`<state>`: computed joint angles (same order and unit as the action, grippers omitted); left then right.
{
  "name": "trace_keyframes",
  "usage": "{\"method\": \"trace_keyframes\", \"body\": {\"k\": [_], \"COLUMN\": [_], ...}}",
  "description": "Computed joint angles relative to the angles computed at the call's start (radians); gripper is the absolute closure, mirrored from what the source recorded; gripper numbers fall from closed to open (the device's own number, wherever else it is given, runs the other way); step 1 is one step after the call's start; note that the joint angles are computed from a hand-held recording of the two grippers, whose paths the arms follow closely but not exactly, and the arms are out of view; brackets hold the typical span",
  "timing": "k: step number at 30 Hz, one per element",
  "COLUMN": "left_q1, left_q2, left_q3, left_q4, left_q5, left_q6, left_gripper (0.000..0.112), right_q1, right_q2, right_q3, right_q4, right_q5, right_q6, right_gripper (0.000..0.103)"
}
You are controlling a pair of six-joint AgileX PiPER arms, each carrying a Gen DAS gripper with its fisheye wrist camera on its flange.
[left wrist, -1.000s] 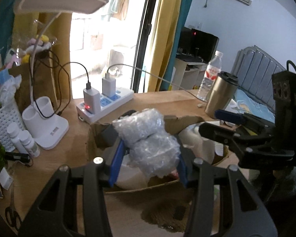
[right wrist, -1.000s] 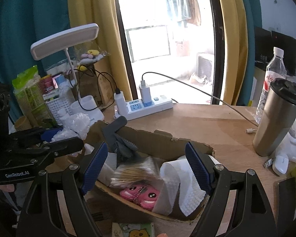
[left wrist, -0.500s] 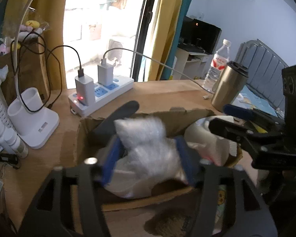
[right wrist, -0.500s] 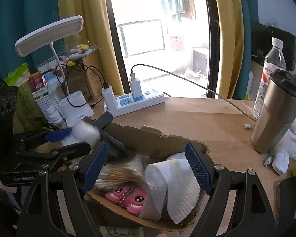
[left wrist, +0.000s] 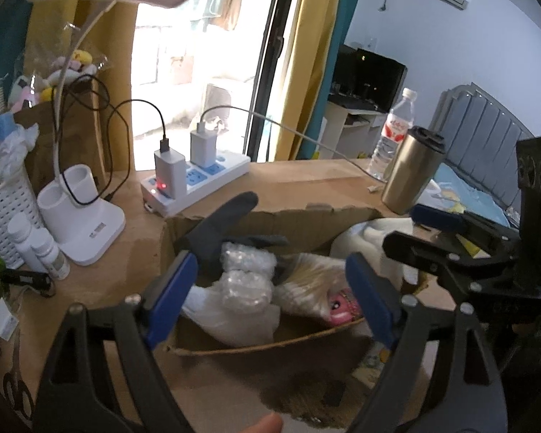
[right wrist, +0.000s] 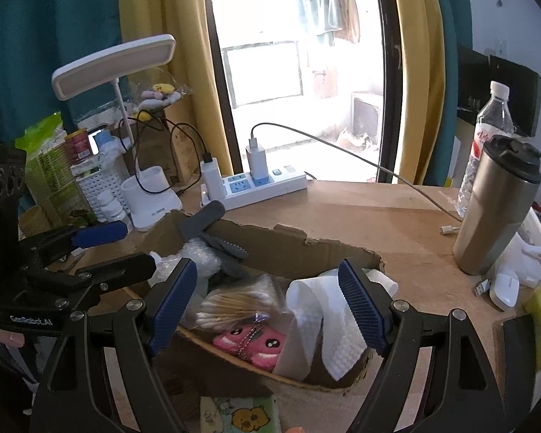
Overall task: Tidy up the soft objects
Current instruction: 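Open the right tool to drop the swabs while the left tool releases the bubble wrap into the box, then withdraw both tools from the box toward the tissue pack and brown plush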
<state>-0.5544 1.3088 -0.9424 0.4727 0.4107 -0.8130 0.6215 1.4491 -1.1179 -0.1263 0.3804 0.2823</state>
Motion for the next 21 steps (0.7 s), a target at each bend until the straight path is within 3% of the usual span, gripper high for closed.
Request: {"method": "trace_keyframes", "body": {"k": [21], "left_q1": [-0.195], "left_q2": [-0.16], "left_q3": [0.058], "left_q4": [0.222], "left_q5": [0.135], "left_q6": [-0.252], "left_gripper": [0.026], "right_q1": [0.14], "right_q2": [-0.161], "right_q3": [0.083], "right_q4": [-0.318], "right_q5": [0.076], "right_q6": [0.341], "right_gripper": [0.02]}}
